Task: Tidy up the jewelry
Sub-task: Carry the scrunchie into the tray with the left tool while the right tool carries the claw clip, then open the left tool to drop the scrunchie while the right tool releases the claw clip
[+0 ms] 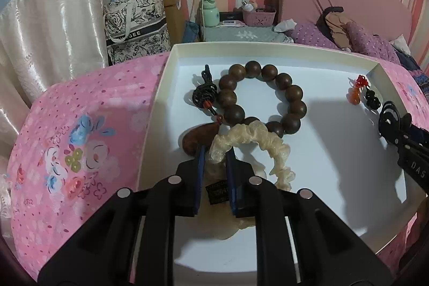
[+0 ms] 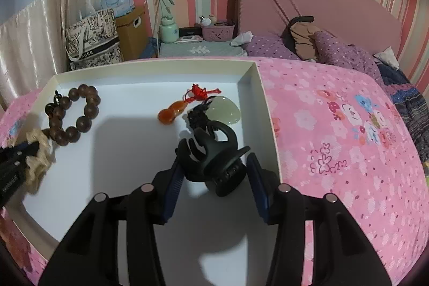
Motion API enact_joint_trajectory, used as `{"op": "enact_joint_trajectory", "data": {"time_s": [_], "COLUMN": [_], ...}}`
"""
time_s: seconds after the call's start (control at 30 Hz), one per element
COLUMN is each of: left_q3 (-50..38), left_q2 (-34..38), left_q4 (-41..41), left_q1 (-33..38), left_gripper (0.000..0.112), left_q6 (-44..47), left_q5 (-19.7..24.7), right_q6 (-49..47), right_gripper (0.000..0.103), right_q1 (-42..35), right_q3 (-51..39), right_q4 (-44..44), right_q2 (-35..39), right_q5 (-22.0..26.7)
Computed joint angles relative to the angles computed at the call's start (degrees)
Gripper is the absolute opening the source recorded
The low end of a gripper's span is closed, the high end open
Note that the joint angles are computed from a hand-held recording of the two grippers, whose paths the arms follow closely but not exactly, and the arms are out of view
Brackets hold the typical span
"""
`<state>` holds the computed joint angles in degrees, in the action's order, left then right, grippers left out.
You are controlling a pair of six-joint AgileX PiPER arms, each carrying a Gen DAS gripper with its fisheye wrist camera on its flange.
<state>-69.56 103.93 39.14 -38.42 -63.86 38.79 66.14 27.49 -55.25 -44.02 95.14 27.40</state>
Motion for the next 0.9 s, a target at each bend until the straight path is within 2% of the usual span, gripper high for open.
{"op": "enact_joint_trajectory", "data": {"time_s": [0.07, 0.23, 0.37, 0.43, 0.47, 0.6, 0.73, 0.9], "left_q3": [0.2, 0.5, 1.1, 1.4, 1.6, 1.9, 2.2, 2.5], "left_q2": [0.0, 0.7, 0.3, -0.1, -0.3, -0.7, -1.7, -4.6], "left_q4": [-0.4, 0.3, 0.9, 1.5, 2.1, 5.8, 7.2, 10.0], "left_q1": [0.1, 0.2, 0.2, -0.1, -0.4, -2.4, -3.7, -4.8], "left_gripper": [0.016, 0.035, 0.045, 0.057, 0.060, 0.071, 0.081, 0.098], "left_q6": [0.1, -1.2, -2.0, -2.6, -3.0, -5.3, -6.5, -9.7], "left_q5": [-0.5, -0.5, -0.7, -0.8, -0.9, 0.5, 1.4, 3.0], "right_q6": [-0.1, -0.2, -1.3, -1.3, -1.2, -2.1, 1.6, -1.4], "right_gripper": [0.048, 0.048, 0.048, 0.049, 0.049, 0.065, 0.081, 0.083], "right_q1": [-0.1, -0.3, -1.0, -1.1, -1.0, -0.3, 2.0, 3.4], "right_q3": [0.0, 0.2, 0.7, 1.3, 1.3, 1.5, 1.5, 2.1], "right_q4": [0.0, 0.2, 1.4, 1.2, 0.9, 1.4, -3.2, -2.7], "right_q2": [0.1, 0.0, -0.5, -1.0, -1.1, -1.7, -2.5, -7.1], "right_q5": [-0.1, -0.7, -1.8, -2.2, -2.1, -2.3, -0.2, 0.2]}}
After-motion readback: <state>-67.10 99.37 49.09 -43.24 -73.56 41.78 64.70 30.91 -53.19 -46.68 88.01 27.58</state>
